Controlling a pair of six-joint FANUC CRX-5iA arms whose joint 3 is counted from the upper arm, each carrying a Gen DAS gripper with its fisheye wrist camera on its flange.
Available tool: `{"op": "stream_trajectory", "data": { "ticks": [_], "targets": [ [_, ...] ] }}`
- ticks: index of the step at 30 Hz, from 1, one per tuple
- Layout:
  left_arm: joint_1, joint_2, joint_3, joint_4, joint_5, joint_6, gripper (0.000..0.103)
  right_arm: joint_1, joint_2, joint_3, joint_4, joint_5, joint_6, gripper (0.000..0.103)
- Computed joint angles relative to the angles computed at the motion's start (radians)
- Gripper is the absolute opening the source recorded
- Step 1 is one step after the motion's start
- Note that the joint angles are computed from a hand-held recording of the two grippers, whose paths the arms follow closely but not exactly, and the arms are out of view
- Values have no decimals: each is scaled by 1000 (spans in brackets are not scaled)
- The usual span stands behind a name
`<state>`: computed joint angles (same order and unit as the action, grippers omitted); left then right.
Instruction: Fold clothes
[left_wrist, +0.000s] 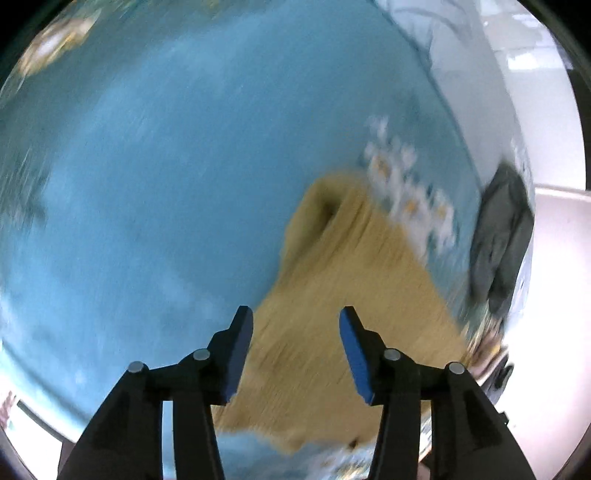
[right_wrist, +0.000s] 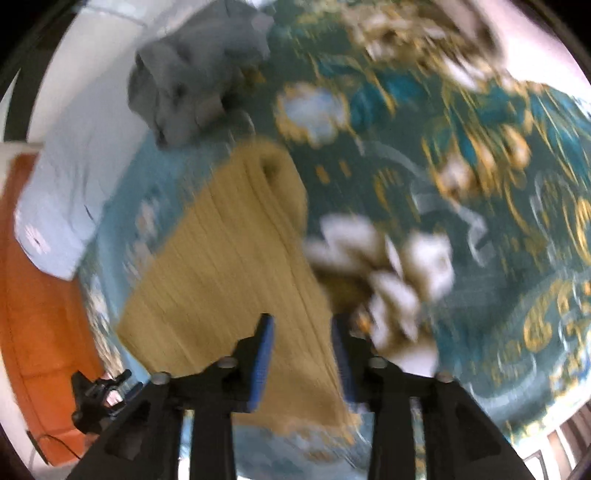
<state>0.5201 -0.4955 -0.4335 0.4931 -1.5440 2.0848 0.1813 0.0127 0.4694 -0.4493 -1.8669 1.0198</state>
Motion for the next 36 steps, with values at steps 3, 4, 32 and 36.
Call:
{"op": "stream_trajectory", "data": {
  "ticks": [3, 4, 32, 36],
  "targets": [
    [70, 42, -35, 45, 61, -39, 51, -30, 69, 46, -51, 62, -58, 45],
    [67, 69, -38, 58, 80, -32, 51, -46, 90, 57, -83, 84, -87, 45],
    [97, 158, 20, 101, 129, -92, 46, 47, 336, 251, -10, 225, -173, 26],
    [167, 0, -65, 119, 69, -85, 50, 32, 234, 137, -13, 280, -153, 37]
  ]
}}
